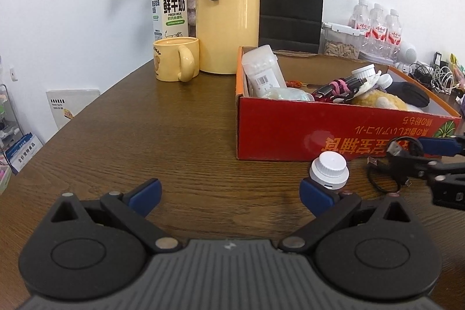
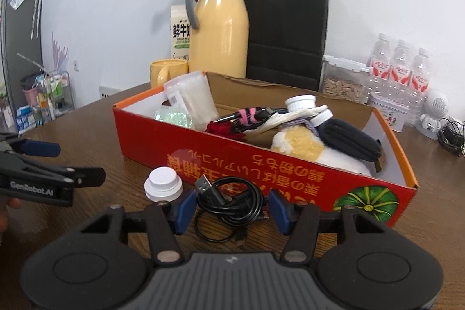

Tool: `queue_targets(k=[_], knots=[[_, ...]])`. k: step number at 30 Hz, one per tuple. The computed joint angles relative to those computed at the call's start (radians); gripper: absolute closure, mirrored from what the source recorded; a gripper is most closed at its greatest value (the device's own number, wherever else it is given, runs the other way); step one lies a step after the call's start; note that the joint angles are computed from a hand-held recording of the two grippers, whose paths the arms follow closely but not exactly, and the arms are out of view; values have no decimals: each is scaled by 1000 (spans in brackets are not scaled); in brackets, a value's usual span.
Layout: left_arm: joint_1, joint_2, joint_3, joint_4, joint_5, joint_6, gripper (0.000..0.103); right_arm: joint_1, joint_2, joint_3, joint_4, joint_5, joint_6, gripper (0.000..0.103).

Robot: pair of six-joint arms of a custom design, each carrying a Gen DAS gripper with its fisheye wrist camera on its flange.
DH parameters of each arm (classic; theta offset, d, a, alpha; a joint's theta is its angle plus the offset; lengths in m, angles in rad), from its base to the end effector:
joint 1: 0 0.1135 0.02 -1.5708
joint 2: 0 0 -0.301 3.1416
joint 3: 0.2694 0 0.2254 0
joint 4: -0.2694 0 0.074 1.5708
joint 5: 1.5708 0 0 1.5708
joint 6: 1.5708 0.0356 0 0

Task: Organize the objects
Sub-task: 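Move both tools back toward the black charging cable and remaining white cap, then grasp the white cap with the left tool while the right tool grasps the black cable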

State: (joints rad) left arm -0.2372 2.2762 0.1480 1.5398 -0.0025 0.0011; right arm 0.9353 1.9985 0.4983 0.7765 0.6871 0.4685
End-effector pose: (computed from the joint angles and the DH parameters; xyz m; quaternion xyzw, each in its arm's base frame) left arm 0.2355 -0.0569 0.0657 0.1042 0.8756 -0.0545 0.4685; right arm 0.1939 0.2249 0.1077 -0.0638 0.8671 0.0154 0.4938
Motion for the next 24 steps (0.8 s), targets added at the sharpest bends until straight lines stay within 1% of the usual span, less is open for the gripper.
queue_targets(k=[3, 6, 14, 18, 20, 24], knots=[[-24, -12, 7, -20, -23, 1, 0, 5, -17, -36, 26, 15, 20, 49], [-52, -46, 28, -82, -33, -4, 0, 4, -33, -73, 51, 27, 40, 49], [-156, -108, 146, -315, -87, 0, 0, -13, -56, -152, 112, 50, 79, 49], [-190, -116, 208, -403, -116, -13, 0, -21, -61, -181, 140, 52, 90, 49], [-205, -115, 233, -423, -130, -21, 0, -22, -60, -189, 151, 51, 92, 49], [-234, -101, 248, -394, -160, -25, 0, -20, -53, -191, 164, 45, 81, 49]])
